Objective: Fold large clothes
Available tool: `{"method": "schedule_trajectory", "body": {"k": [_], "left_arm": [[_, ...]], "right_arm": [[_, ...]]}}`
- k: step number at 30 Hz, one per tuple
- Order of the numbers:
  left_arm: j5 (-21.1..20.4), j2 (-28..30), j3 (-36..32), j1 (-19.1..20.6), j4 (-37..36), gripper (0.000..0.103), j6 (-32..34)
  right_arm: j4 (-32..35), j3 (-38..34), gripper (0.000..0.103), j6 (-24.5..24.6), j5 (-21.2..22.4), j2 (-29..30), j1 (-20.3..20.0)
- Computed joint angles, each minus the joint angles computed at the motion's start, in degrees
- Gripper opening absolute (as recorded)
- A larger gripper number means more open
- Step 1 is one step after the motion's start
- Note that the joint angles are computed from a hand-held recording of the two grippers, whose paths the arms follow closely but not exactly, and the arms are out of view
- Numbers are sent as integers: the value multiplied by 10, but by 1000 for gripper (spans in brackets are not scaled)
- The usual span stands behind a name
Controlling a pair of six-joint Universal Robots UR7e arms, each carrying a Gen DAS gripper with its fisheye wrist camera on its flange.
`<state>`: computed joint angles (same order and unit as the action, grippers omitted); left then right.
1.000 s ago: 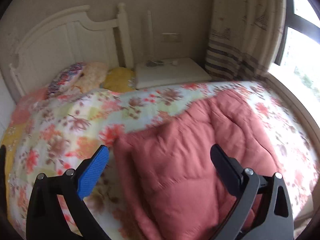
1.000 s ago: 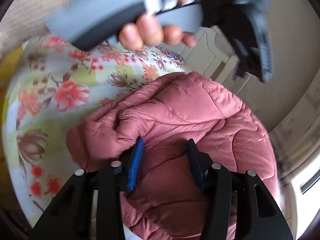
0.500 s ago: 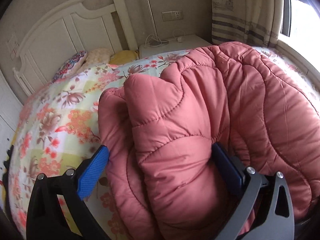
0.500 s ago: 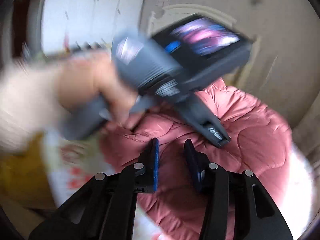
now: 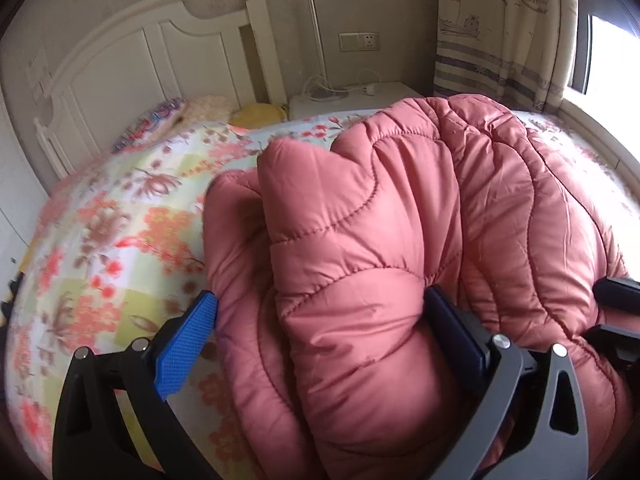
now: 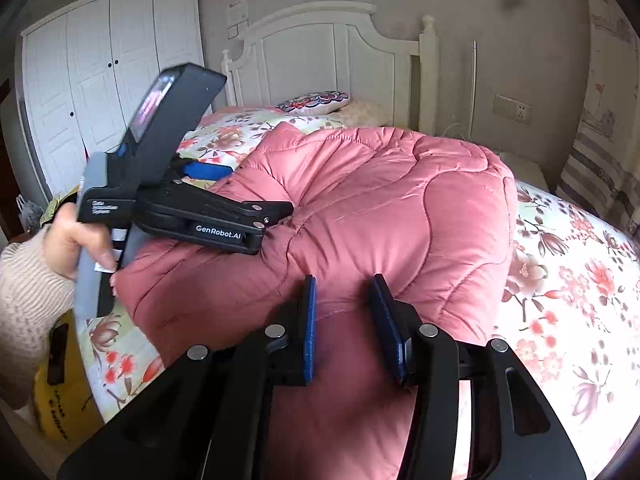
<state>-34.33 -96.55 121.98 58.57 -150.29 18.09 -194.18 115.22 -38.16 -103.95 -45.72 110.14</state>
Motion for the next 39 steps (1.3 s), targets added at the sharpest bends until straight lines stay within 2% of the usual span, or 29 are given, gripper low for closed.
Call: {"method": "schedule_trajectory", "body": {"k": [1, 3, 4, 5, 7, 9, 10, 11, 12, 13, 14, 15, 17, 19, 21, 23, 24, 25, 26, 29, 33, 34, 36, 39], "left_arm": [[24, -1, 4, -12, -1, 101, 0], [104, -1, 17, -58, -23, 101, 7], [124, -7, 24, -83, -52, 101, 20], [120, -18, 28, -102, -68, 101, 25], [67, -48, 27, -135, -54, 101, 7], [44, -49, 30, -141, -30, 101, -6], [60, -35, 34, -135, -23, 101, 3], [98, -17, 41, -132, -23, 101, 2], [116, 5, 44, -108, -27, 101, 6], [109, 13, 41, -87, -20, 101, 3], [78, 8, 44, -65, -25, 101, -10], [27, -1, 39, -41, -36, 101, -17], [-21, -12, 26, -17, -14, 101, -37], [-17, -12, 31, -18, -28, 101, -31], [-15, -10, 36, -18, -47, 101, -18], [-26, -14, 35, -15, -40, 101, -26], [-30, -17, 37, -15, -34, 101, -35], [-37, -18, 37, -12, -35, 101, -37], [-44, -22, 34, -7, -32, 101, -36], [-44, -22, 31, -6, -33, 101, -34], [-48, -24, 35, -3, -44, 101, -32], [-46, -24, 36, -2, -46, 101, -34], [-54, -25, 33, 4, -44, 101, -36], [-64, -26, 31, 8, -41, 101, -35]], "right_arm": [[1, -3, 48, -9, -4, 4, 0], [-7, -8, 48, -22, -8, 16, -5], [-14, -8, 48, -25, -8, 22, -7], [-18, -8, 48, -26, -7, 23, -8], [-29, -7, 48, -30, -9, 28, -7], [-30, -7, 48, -32, -15, 27, -4], [-29, -7, 48, -33, -13, 26, -5], [-26, -7, 48, -30, -12, 23, -4], [-24, -7, 48, -31, -8, 21, -6], [-20, -6, 48, -31, -5, 19, -6], [-14, -7, 48, -34, -1, 16, -6], [-9, -8, 48, -39, 2, 15, -5], [39, -14, 48, -41, 27, -3, -10], [117, -32, 47, -17, 72, -32, -24], [130, -61, 49, 2, 76, -40, -29], [125, -94, 58, 11, 64, -36, -31], [131, -116, 62, 19, 72, -31, -34], [148, -148, 73, 35, 82, -21, -39], [176, -185, 76, 47, 84, -7, -42], [239, -276, 76, 53, 48, 43, -38], [388, -403, 76, 62, -63, 131, -35], [411, -415, 77, 65, -66, 141, -38], [402, -424, 78, 62, -76, 156, -44], [430, -434, 79, 84, -76, 156, -46]]}}
